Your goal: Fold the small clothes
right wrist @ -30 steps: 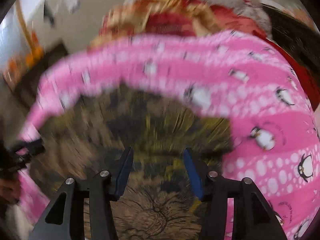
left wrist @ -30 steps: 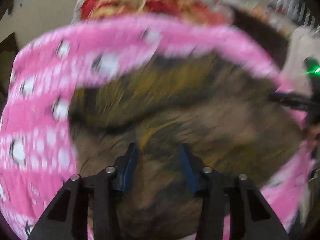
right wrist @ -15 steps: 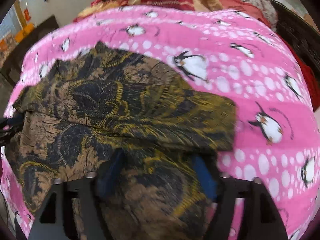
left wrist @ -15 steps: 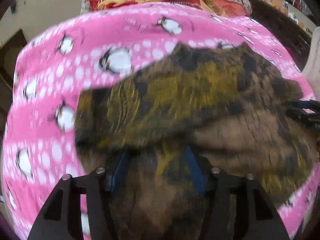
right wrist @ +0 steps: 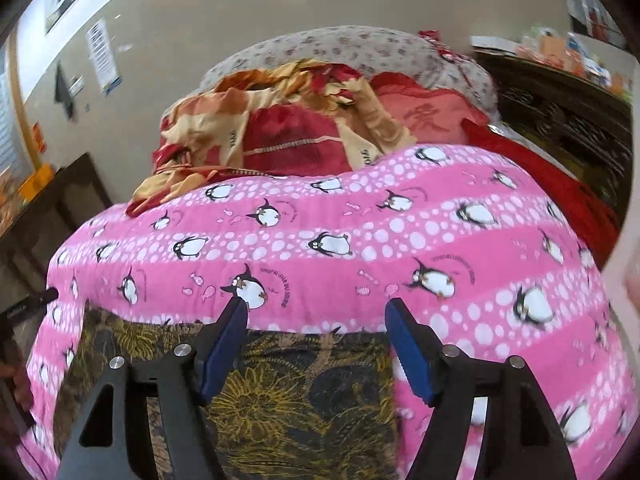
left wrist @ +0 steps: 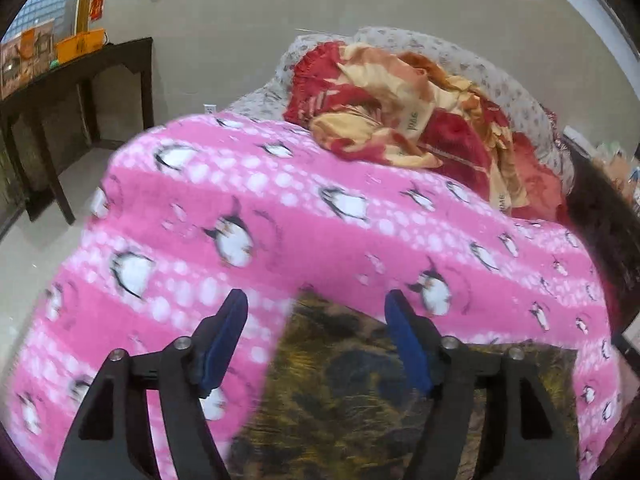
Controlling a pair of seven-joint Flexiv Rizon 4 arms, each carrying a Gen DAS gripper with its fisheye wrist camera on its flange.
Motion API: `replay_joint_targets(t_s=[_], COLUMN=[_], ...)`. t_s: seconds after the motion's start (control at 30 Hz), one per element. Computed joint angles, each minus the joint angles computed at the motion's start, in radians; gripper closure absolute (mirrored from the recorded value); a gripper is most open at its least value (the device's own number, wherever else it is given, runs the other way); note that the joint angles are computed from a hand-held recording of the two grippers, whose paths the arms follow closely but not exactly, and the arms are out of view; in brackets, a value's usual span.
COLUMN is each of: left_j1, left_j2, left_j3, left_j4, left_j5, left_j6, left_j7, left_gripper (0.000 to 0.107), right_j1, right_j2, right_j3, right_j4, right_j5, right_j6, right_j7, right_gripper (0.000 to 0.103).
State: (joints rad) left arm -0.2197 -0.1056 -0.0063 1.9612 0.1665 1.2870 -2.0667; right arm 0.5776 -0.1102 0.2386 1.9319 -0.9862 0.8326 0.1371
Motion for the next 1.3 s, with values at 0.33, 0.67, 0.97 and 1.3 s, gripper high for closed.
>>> replay_joint_targets(t_s=[0.33, 0.67, 0.97, 1.3], left_j1=[-0.073, -0.046, -0.010, 0.018], left_j2=[-0.098, -0.045, 0.076, 0.146], left_j3=[0.070, 0.039, 0.008, -0.024], left_j4=[0.063, 0.150, 0.270, 0.394], left_j5=[0.131, 0.069, 0.141, 0.025], left_j6=[0.028, 0.053, 0.082, 0.145], left_j7=[-0.154, -0.061, -0.090, 0.047], left_gripper=[0.030, 0.029, 0.026, 0.019], right_j1=[0.000, -0.077, 0.118, 0.266], right_j2=[-0.039, -0.029, -0.026, 0.041], right_j3=[-0.036, -0.048, 0.094, 0.187], right_j4=[0.151, 0.210, -0.007, 0.130], right_j5=[0.010, -0.025, 0.203, 0.293], right_j6=[0.102, 0.310, -0.156, -0.250], right_j7=[0.125, 0.164, -0.184, -0.232], right_gripper=[0.025, 0.026, 0.023, 0.004])
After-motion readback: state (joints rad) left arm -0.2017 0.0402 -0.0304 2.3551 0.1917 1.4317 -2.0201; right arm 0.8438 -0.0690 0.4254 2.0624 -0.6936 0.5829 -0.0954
